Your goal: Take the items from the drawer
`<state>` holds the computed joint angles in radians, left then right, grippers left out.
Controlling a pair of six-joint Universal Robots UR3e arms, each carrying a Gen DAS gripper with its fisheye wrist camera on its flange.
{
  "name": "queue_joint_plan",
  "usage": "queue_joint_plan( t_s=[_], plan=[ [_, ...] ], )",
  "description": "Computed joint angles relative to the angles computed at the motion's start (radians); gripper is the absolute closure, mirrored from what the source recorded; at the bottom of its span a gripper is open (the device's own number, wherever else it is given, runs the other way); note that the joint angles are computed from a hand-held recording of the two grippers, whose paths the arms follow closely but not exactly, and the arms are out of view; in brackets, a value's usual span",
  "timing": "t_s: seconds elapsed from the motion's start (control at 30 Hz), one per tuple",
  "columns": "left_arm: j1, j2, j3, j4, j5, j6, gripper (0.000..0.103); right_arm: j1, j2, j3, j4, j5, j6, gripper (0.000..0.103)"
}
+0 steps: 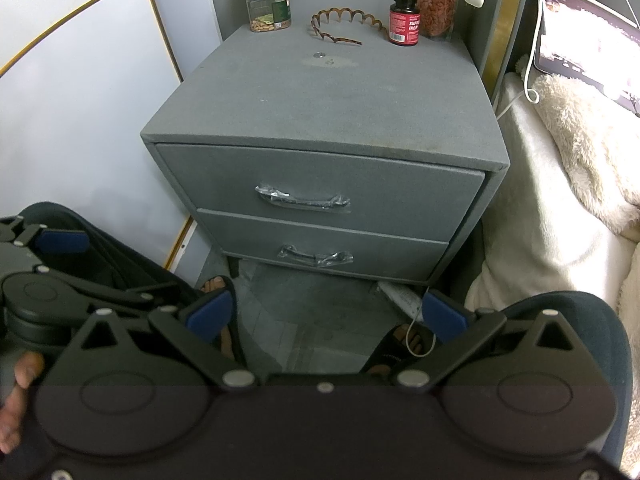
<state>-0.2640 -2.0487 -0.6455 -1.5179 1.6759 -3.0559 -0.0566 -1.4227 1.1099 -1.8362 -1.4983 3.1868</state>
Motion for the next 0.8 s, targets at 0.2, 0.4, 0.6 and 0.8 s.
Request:
queue_joint_plan(
  t_s=[0.2,0.4,0.6,0.8],
  plan=[
    [0.001,0.002,-0.004,0.004,0.0,0.002,0.0,-0.001,0.003,-0.005,0.003,0.001,0.0,0.0],
    [0.001,0.004,-0.01,0.009,0.0,0.003,0.0,-0.002,0.003,-0.006,0.002,0.002,-0.001,0.0],
    [0.002,0.004,-0.011,0.008,-0.001,0.004,0.0,-0.003,0.005,-0.007,0.004,0.002,-0.004,0.0],
    [0.003,0.007,-0.008,0.009,-0.004,0.007,0.0,-0.008,0.006,-0.014,0.011,0.012,-0.007,0.0]
  ],
)
